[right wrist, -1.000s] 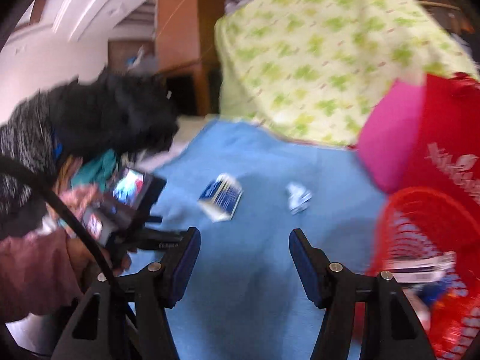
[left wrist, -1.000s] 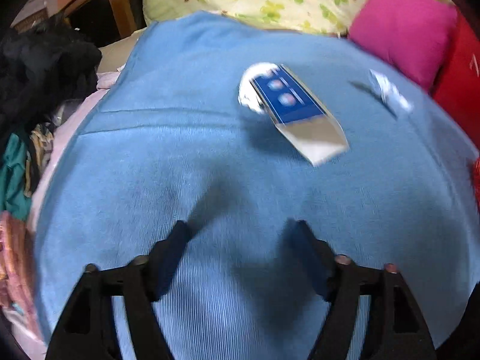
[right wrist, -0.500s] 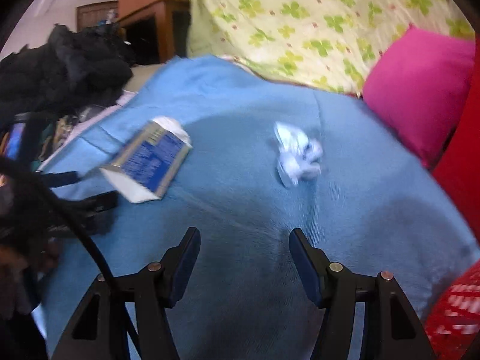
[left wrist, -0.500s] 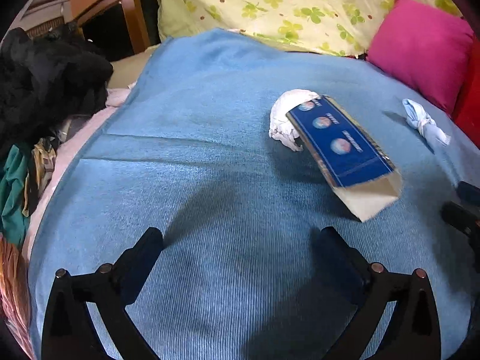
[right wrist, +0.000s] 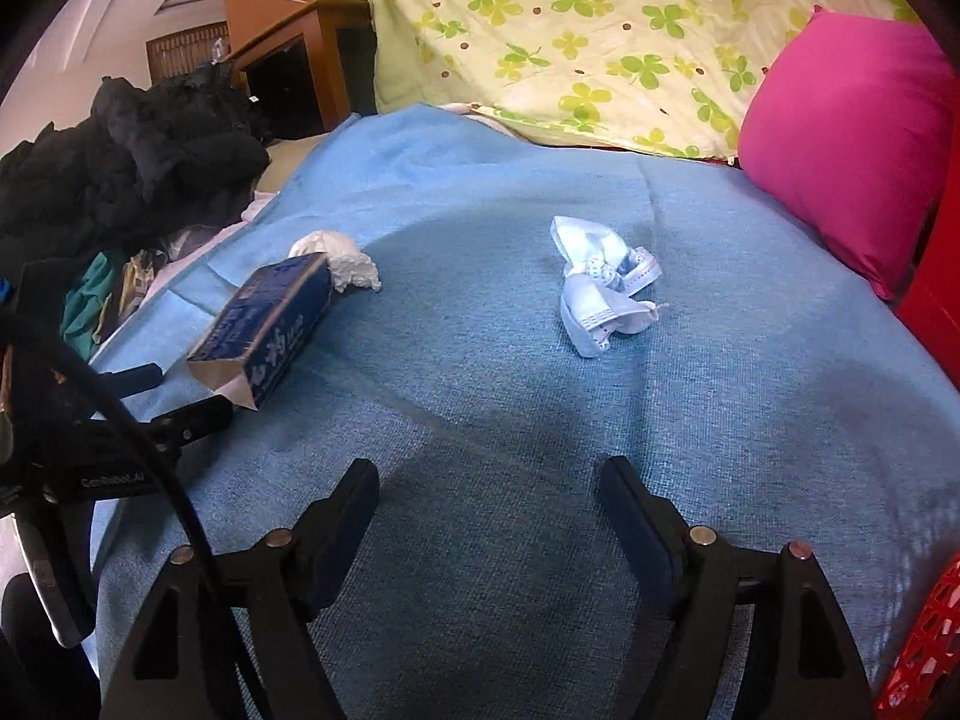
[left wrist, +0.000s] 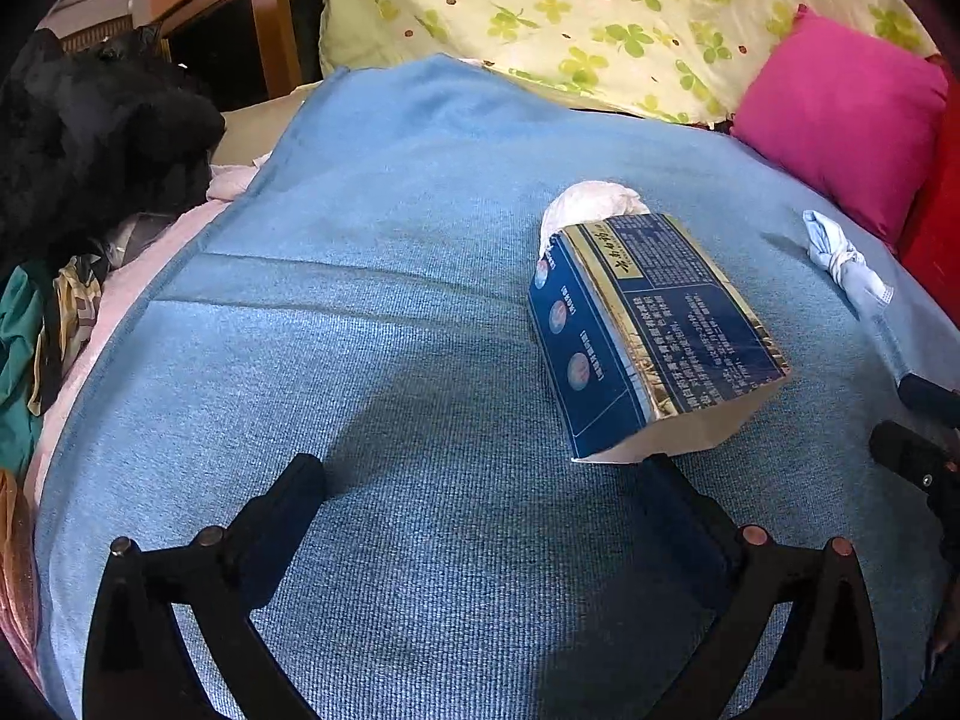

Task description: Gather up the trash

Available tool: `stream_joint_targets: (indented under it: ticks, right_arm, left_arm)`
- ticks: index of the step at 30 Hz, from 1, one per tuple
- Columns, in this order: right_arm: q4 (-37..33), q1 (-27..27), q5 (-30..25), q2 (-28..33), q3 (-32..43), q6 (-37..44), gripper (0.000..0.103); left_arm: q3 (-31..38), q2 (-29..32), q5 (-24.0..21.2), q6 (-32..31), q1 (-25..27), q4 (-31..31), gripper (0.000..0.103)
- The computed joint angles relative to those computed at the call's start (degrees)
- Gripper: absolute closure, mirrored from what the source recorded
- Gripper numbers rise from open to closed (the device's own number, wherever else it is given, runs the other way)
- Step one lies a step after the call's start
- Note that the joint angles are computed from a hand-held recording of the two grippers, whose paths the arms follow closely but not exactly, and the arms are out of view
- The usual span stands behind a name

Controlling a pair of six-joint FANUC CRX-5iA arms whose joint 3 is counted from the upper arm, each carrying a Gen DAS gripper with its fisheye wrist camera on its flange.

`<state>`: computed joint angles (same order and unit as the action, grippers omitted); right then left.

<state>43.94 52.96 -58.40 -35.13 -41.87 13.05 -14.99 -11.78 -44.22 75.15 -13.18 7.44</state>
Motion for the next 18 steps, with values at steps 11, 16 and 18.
stream_joint_targets:
  ticks: [11, 16, 18]
  right_arm:
    - [-0.7, -0.4, 1.0, 0.2, 0.2, 1.5, 0.018]
    - [-1.0, -0.7, 1.9, -0.1, 0.0, 1.7, 0.017]
    - [-1.1, -0.8, 2.1, -0.1, 0.0, 1.8, 0.016]
  left_arm:
    - [-0.1, 0.0, 0.1, -0.1, 0.1, 0.1, 0.000]
    - [0.0, 0.0, 0.0, 0.0, 0.0, 0.0, 0.000]
    - [0.0, 0.0, 0.0, 0.0, 0.0, 0.0, 0.000]
